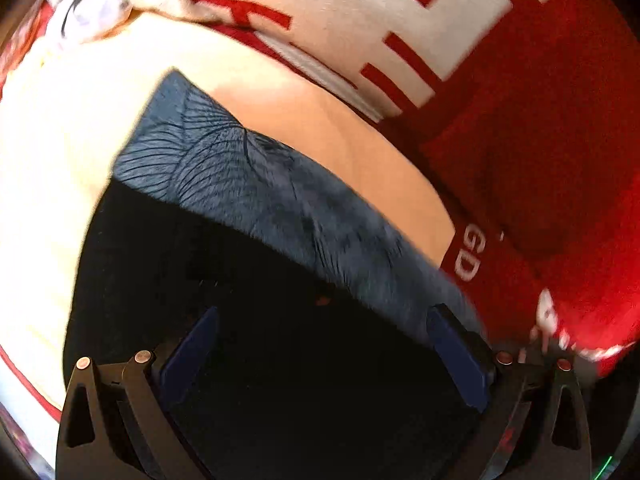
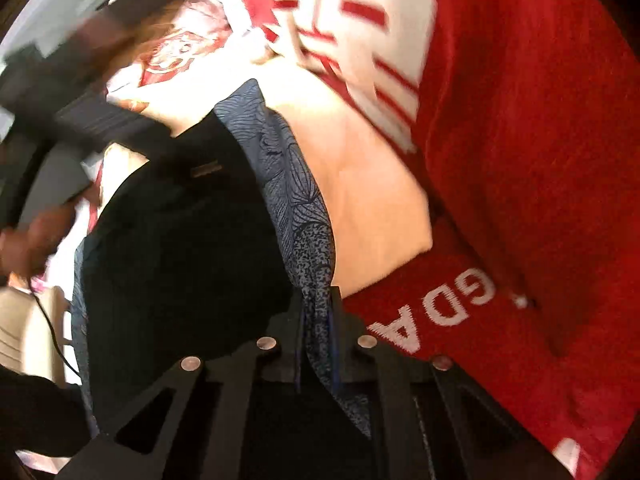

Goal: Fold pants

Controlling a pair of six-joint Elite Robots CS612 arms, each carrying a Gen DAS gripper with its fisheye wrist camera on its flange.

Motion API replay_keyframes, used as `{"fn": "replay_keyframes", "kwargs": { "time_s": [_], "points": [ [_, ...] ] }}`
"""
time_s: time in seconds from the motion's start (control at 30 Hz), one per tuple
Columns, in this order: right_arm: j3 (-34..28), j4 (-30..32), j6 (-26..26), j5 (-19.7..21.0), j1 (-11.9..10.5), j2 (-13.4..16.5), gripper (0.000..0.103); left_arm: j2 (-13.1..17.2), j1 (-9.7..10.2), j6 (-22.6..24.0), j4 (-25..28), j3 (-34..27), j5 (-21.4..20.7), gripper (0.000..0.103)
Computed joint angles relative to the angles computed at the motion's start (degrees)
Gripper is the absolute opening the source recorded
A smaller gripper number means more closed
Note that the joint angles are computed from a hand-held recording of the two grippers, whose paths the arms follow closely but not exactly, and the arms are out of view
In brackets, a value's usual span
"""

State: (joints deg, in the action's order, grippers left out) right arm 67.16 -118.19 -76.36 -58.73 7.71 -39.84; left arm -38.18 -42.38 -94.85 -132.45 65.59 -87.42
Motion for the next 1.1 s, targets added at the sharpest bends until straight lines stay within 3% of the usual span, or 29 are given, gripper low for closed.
{"fn": "replay_keyframes", "kwargs": {
  "time_s": [0.1,0.17,0.33,0.37,0.4,0.47,0.5,0.6,0.63,0.67,0.73,0.77,0.83,0.87,0.9,0.93,0.97,1.03,1.1],
  "points": [
    [7.1,-10.1,-2.5,-0.6,-0.1,-3.3,0.011,-0.6,0.34,-6.5,-4.6,1.7,1.1,0.103],
    [9.6,-13.5,-2.4,-0.4,-0.4,-4.3,0.011,-0.4,0.3,-8.7,-4.1,1.3,2.0,0.103],
    [13.0,-19.2,-2.0,-0.2,-0.6,-5.5,0.01,3.5,1.76,-8.0,9.4,-6.4,-6.0,0.102],
    [13.4,-19.8,-2.2,-0.3,-0.6,-5.7,0.01,4.1,1.67,-8.2,13.0,-7.9,-5.8,0.08],
    [13.8,-20.6,-2.5,-0.4,-0.5,-5.9,0.01,4.1,1.5,-8.0,14.2,-7.8,-6.0,0.048],
    [14.0,-20.7,-2.5,-0.2,-0.5,-6.2,0.01,3.3,1.08,-8.2,9.5,-5.7,-5.8,0.016],
    [13.8,-19.8,-2.6,-0.4,-0.5,-6.2,0.01,2.4,0.46,-9.1,7.1,-4.2,-3.8,0.016],
    [12.7,-16.8,-2.9,-1.1,-0.6,-6.0,0.011,1.1,-1.37,-7.6,8.4,-3.5,0.8,0.013],
    [12.0,-14.8,-3.2,-1.1,-0.7,-5.8,0.021,0.7,-1.94,-7.4,8.8,-3.1,1.8,0.013],
    [10.8,-12.8,-3.3,-1.4,-0.7,-5.3,0.051,0.3,-2.46,-7.6,8.9,-2.6,2.3,0.013],
    [9.3,-11.8,-2.4,-3.2,-0.4,-4.5,0.094,-0.3,-2.95,-8.7,7.5,-1.2,2.8,0.013],
    [7.9,-9.5,-2.5,-4.4,-0.2,-3.8,0.096,-0.8,-3.01,-9.5,6.1,-0.3,2.5,0.013],
    [5.1,-5.3,-3.2,-7.4,0.2,-2.3,0.095,-1.5,-3.15,-10.9,3.0,1.7,2.6,0.013],
    [4.0,-3.6,-3.7,-9.1,0.4,-1.7,0.085,-1.6,-3.28,-11.1,2.5,2.0,2.9,0.013],
    [2.9,-1.6,-3.4,-11.0,0.6,-1.1,0.072,-2.0,-3.42,-11.2,2.1,2.5,3.2,0.013],
    [2.6,-1.9,-2.3,-11.7,0.6,-1.0,0.039,-2.5,-3.6,-11.1,1.4,3.2,3.6,0.013],
    [2.4,-1.6,-1.0,-11.5,0.4,-1.2,0.024,-3.1,-3.92,-11.2,0.0,4.2,4.3,0.013],
    [2.0,2.8,-0.6,-7.3,-0.8,-2.0,0.018,-4.5,-4.73,-11.4,-1.8,6.1,6.0,0.013],
    [5.3,2.1,-2.7,-5.0,-1.8,-4.7,0.016,-5.9,-5.9,-11.6,-3.3,7.7,7.8,0.013]
  ]
}}
